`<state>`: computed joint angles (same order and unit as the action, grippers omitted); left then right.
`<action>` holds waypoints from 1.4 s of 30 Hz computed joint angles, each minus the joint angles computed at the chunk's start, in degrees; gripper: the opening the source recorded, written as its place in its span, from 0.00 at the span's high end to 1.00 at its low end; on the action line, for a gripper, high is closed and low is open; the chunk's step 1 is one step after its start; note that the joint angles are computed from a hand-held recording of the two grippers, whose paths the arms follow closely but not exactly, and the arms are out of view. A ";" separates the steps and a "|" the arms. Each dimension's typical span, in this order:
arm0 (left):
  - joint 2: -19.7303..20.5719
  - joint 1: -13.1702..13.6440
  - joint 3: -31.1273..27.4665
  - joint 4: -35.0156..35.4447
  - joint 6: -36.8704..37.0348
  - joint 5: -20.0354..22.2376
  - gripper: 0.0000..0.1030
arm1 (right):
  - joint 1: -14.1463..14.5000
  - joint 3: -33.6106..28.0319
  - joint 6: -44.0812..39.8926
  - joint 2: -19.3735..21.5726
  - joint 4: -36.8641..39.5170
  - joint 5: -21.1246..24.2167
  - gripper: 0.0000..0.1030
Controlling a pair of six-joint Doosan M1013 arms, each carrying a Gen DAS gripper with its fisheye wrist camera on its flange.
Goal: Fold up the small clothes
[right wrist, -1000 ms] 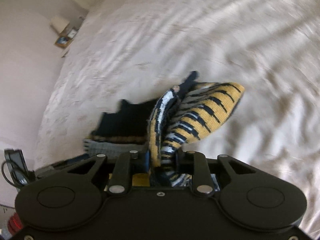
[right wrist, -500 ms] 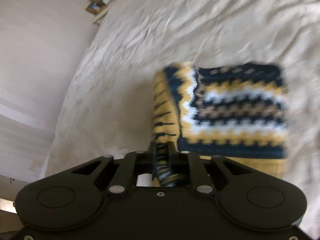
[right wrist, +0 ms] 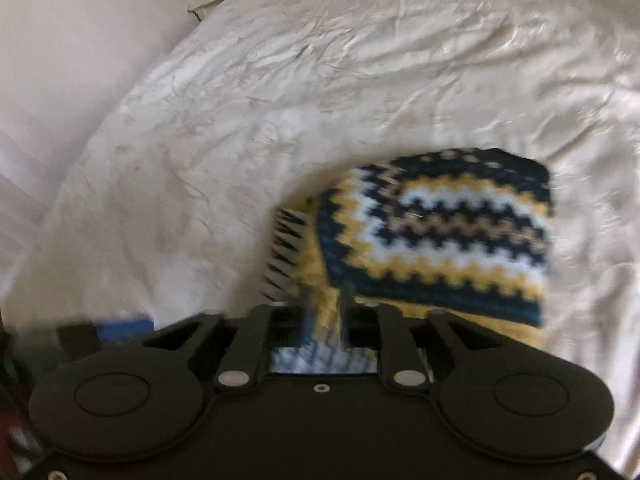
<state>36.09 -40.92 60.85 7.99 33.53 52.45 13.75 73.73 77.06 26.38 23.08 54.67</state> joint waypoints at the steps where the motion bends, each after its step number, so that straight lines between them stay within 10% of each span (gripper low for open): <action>1: 0.58 0.35 -0.86 -1.88 1.60 -0.94 0.42 | -0.07 0.94 -0.33 -0.69 -0.84 -0.74 0.44; 12: 9.65 2.04 -16.72 -10.95 16.64 2.01 0.32 | 3.66 11.82 -10.16 -7.05 -9.85 -10.87 0.32; 23: 5.72 2.77 -9.61 -10.35 11.25 1.84 0.27 | 11.05 17.53 -18.40 -7.79 -26.98 -22.05 0.21; 25: 4.94 2.89 -8.30 -10.28 10.32 1.44 0.27 | 12.33 18.69 -16.19 -7.63 -35.17 -23.55 0.27; 28: 4.16 2.99 -7.00 -10.58 9.61 0.59 0.27 | 11.47 18.54 -17.62 -7.54 -32.71 -22.94 0.80; 42: 9.45 3.88 -13.36 -32.71 19.60 -3.11 0.13 | 5.20 15.60 -8.84 -9.42 -17.31 -21.05 0.83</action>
